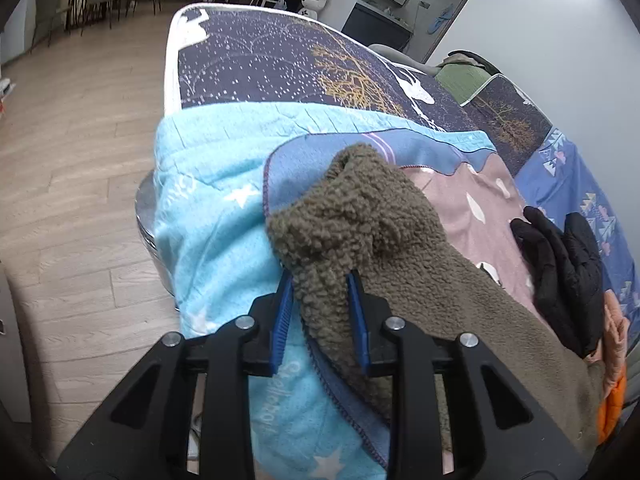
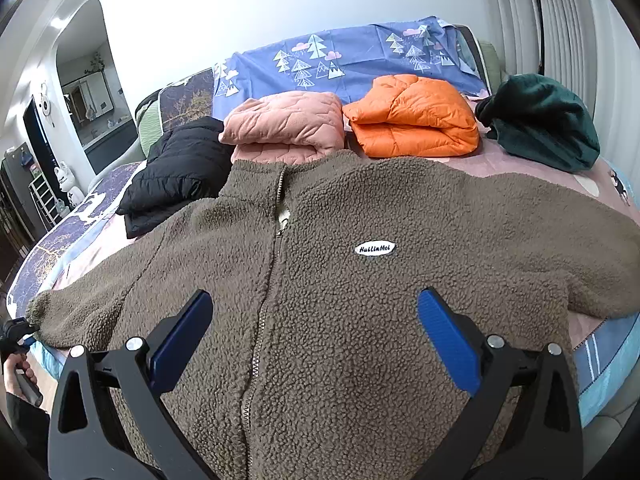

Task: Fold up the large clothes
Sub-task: 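Grasp the end of one fleece sleeve with the left tool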

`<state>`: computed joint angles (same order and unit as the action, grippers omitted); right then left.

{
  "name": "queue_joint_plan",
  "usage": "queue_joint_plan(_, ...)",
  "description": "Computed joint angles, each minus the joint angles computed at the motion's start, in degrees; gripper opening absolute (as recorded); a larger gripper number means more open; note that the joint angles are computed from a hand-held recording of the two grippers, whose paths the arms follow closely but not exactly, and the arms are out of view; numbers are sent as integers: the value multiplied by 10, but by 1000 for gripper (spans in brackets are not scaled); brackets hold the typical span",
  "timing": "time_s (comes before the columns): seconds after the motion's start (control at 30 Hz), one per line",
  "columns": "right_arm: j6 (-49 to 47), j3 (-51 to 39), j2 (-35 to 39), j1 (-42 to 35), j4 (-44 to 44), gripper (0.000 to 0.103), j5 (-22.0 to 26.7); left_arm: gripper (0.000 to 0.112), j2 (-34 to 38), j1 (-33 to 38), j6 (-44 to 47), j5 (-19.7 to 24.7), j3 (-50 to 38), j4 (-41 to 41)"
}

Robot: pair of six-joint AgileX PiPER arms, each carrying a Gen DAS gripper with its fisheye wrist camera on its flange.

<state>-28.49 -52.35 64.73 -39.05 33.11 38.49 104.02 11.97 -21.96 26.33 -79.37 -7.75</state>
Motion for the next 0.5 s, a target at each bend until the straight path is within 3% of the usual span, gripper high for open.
queue_joint_plan(0.07, -4, 2, 3, -3, 4, 102, 0, 26, -2, 5, 17, -1, 1, -19)
queue_joint_plan(0.2, -22, 5, 12, -10, 22, 102, 4, 15, 0, 1, 40, 6, -13, -19)
queue_joint_plan(0.4, -40, 9, 18, -23, 40, 102, 7, 15, -29, -20, 20, -3, -17, 16)
queue_joint_plan(0.5, -56, 10, 22, -36, 59, 102, 14, 15, -53, -35, 41, -13, -17, -5)
